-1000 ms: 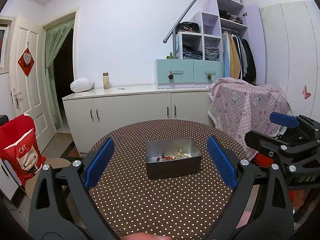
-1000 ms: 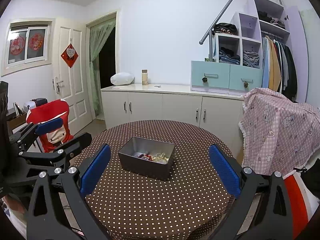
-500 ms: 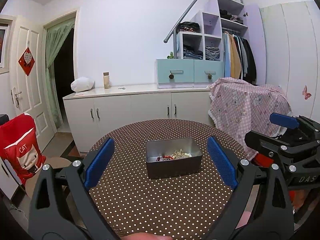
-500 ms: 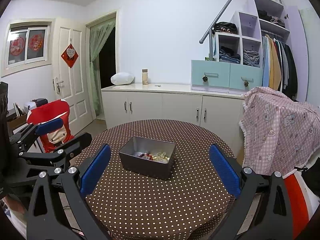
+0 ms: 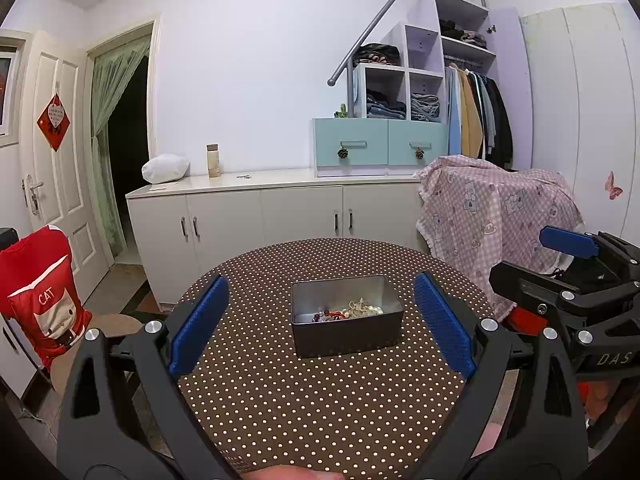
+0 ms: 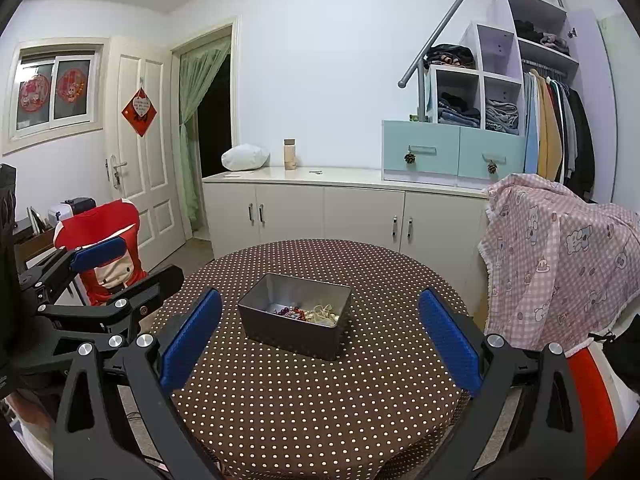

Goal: Organize jewelry

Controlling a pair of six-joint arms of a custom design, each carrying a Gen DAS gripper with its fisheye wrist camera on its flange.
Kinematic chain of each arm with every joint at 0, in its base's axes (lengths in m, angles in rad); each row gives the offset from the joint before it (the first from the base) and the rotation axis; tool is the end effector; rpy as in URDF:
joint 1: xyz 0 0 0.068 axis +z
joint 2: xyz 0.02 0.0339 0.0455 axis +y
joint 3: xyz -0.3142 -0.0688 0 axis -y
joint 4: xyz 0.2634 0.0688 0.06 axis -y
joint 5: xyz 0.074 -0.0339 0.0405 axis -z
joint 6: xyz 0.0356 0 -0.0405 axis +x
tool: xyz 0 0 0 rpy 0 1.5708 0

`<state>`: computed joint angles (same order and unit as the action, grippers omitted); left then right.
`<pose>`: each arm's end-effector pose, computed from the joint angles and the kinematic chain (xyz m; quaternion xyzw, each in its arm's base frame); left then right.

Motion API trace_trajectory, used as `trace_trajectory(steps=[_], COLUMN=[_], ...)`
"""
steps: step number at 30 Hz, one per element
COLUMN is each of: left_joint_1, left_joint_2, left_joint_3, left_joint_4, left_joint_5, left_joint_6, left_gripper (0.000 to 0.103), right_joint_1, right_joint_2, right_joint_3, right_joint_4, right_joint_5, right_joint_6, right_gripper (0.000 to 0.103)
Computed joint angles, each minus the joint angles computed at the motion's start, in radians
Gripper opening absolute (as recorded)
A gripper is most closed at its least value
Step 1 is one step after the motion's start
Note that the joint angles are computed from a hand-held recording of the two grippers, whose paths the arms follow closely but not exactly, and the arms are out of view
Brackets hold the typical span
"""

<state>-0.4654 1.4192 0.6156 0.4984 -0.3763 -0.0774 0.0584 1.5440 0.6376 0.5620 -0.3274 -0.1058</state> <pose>0.2746 -0.1233 0.2439 0.0442 0.7986 -0.0104 0.6001 0.3214 0.0303 0.2208 -0.1596 0.7965 0.1198 0.5708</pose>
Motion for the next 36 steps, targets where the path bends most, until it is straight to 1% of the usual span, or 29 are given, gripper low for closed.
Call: trace_trajectory(steps=[23, 36], left_joint_1=[0.003, -0.003], left_joint_2=[-0.004, -0.004], left_joint_3=[0.002, -0.002], left_joint_4=[-0.011, -0.008], left_joint_5=[0.005, -0.009], left_joint_6=[-0.009, -0.006], left_gripper=[0.092, 0.092], right_joint_1=[0.005, 0.02], right_joint_2=[-0.006, -0.02], right_joint_3=[-0.002, -0.026], right_joint_4=[-0.011, 0.008], right_joint_5=[-0.001, 0.018], right_joint_6=[0.007, 0.011], right_gripper=[0.095, 0.095])
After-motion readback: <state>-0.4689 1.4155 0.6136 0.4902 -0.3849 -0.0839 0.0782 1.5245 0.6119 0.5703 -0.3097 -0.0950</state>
